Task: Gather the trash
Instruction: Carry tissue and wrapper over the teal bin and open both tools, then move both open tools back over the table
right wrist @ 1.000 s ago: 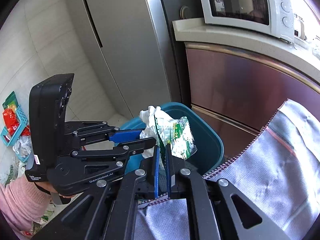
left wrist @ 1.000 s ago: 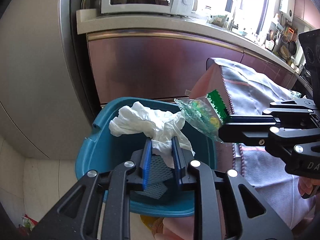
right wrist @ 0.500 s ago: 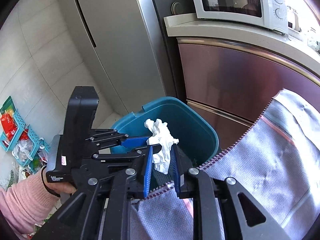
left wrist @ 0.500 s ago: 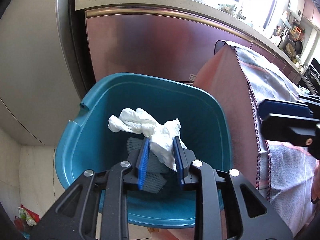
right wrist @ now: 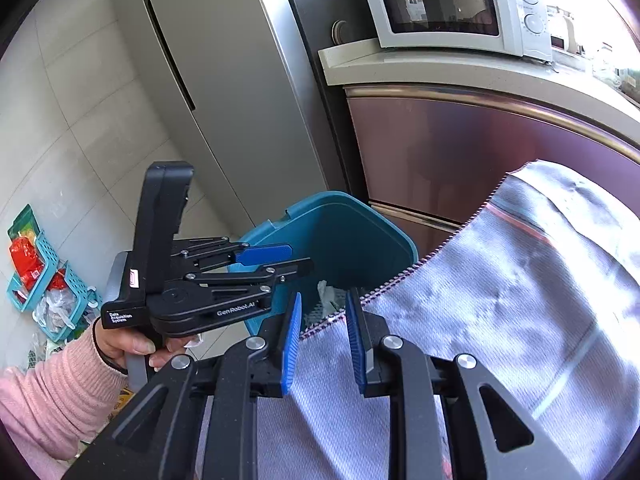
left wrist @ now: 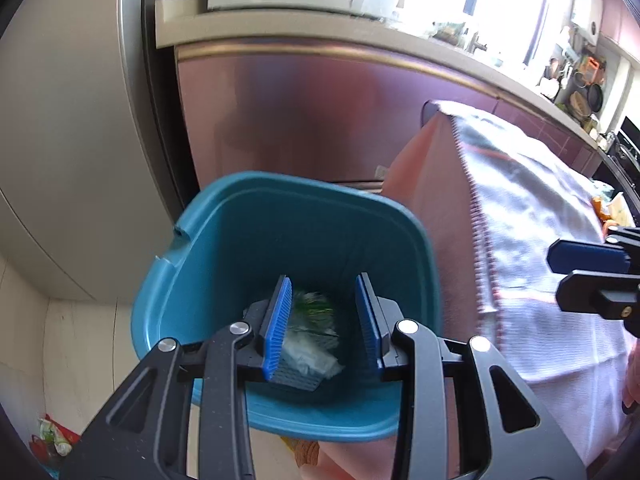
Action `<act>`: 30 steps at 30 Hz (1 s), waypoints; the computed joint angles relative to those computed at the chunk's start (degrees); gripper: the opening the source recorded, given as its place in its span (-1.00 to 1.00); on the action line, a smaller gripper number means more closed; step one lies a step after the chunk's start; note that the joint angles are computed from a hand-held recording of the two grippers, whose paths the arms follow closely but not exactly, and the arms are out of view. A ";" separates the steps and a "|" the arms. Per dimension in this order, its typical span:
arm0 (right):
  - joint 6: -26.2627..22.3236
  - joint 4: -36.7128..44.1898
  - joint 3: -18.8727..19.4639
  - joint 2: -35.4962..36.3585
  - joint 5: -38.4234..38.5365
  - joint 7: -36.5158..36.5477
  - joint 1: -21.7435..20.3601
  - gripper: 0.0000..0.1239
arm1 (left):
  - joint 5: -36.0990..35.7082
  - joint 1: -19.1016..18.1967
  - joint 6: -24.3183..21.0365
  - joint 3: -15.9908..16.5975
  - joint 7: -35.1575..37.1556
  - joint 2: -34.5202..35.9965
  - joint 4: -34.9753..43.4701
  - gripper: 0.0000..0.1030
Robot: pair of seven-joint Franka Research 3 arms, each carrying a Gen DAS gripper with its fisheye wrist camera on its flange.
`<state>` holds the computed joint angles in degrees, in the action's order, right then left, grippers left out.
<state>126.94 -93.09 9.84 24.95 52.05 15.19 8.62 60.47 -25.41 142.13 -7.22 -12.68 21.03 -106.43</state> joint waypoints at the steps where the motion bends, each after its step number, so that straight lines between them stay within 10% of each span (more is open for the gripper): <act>1: 0.22 -0.89 0.07 -0.73 0.74 -0.75 -0.43 -0.59 | 0.82 -0.67 -1.02 0.01 -0.10 -0.21 0.52 -0.33; 16: 0.29 -13.27 -5.81 -12.30 15.49 -11.35 -6.52 -0.42 | 15.01 -6.63 -2.49 -2.56 -2.87 0.72 10.00 -0.08; 30: 8.62 -17.54 -11.82 -13.89 21.25 -11.01 -13.27 -0.40 | -0.64 -12.27 4.71 -1.89 23.73 26.41 45.86 -0.07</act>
<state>135.57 -110.63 -1.98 11.06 73.30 4.18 -4.65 59.84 -37.68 146.84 -9.11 11.05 47.44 -60.57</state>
